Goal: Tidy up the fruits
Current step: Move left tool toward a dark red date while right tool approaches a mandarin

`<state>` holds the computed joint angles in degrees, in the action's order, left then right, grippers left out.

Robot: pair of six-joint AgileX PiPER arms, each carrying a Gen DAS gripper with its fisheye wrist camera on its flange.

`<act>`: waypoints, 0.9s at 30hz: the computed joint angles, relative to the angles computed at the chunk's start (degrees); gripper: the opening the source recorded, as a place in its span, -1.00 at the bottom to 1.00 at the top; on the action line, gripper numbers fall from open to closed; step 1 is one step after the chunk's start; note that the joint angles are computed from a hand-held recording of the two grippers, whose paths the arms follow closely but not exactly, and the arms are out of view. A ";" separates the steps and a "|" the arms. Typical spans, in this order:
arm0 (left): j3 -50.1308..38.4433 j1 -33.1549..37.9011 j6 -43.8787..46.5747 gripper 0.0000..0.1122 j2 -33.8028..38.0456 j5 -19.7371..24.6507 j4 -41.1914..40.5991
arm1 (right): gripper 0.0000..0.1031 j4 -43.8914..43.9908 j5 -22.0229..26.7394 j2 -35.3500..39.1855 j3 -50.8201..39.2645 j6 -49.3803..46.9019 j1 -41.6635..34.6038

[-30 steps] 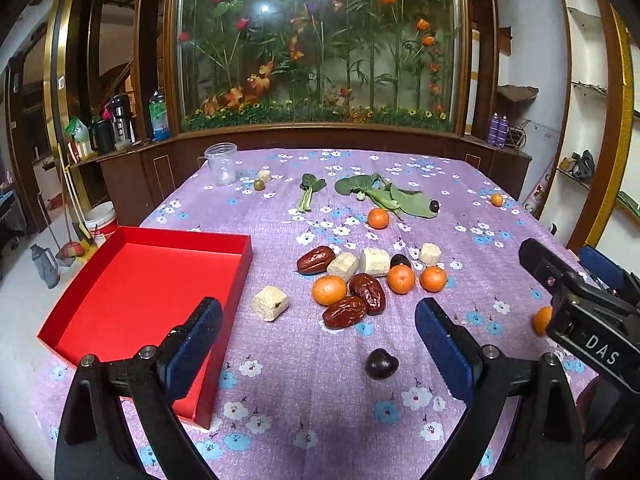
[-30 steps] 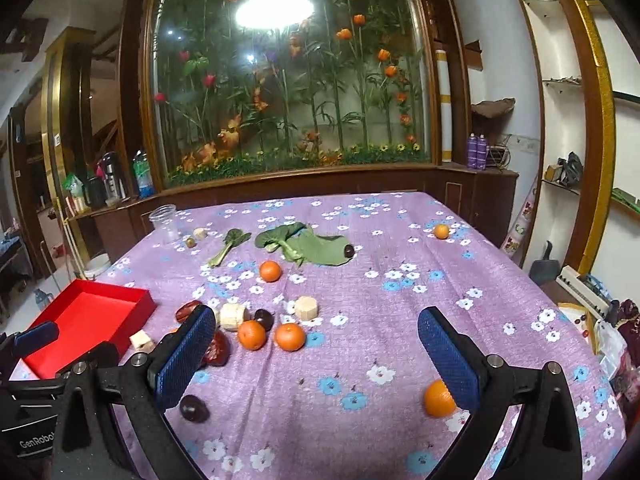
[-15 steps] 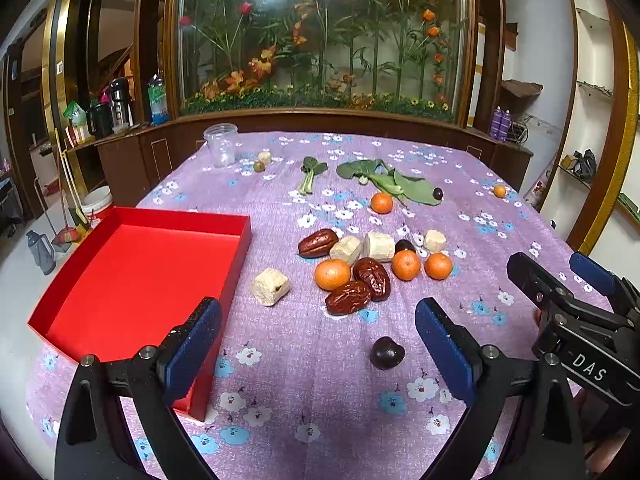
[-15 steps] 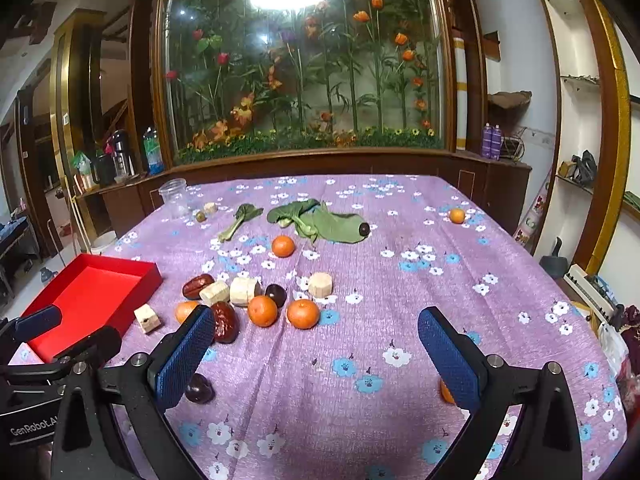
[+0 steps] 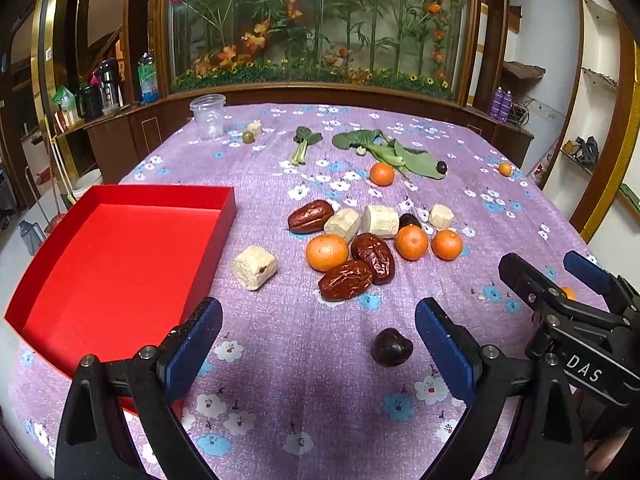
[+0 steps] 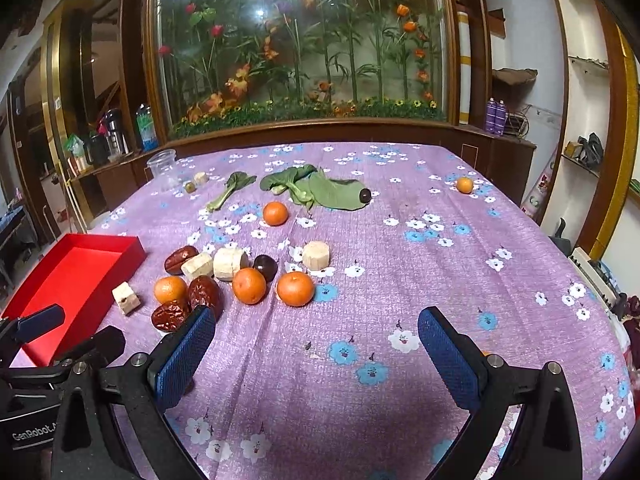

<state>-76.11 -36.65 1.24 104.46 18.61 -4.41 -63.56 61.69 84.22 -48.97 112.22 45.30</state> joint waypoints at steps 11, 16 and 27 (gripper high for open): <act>-4.01 1.23 3.21 0.73 3.72 2.99 -4.17 | 0.99 1.13 -4.04 0.61 -0.09 -2.45 -3.69; -5.69 1.59 3.89 0.73 5.13 4.02 -5.03 | 0.99 1.63 -5.88 1.34 -0.53 -3.61 -5.56; -8.88 2.13 4.12 0.73 7.34 6.36 -5.58 | 0.99 2.88 -8.37 2.49 -1.99 -7.51 -8.42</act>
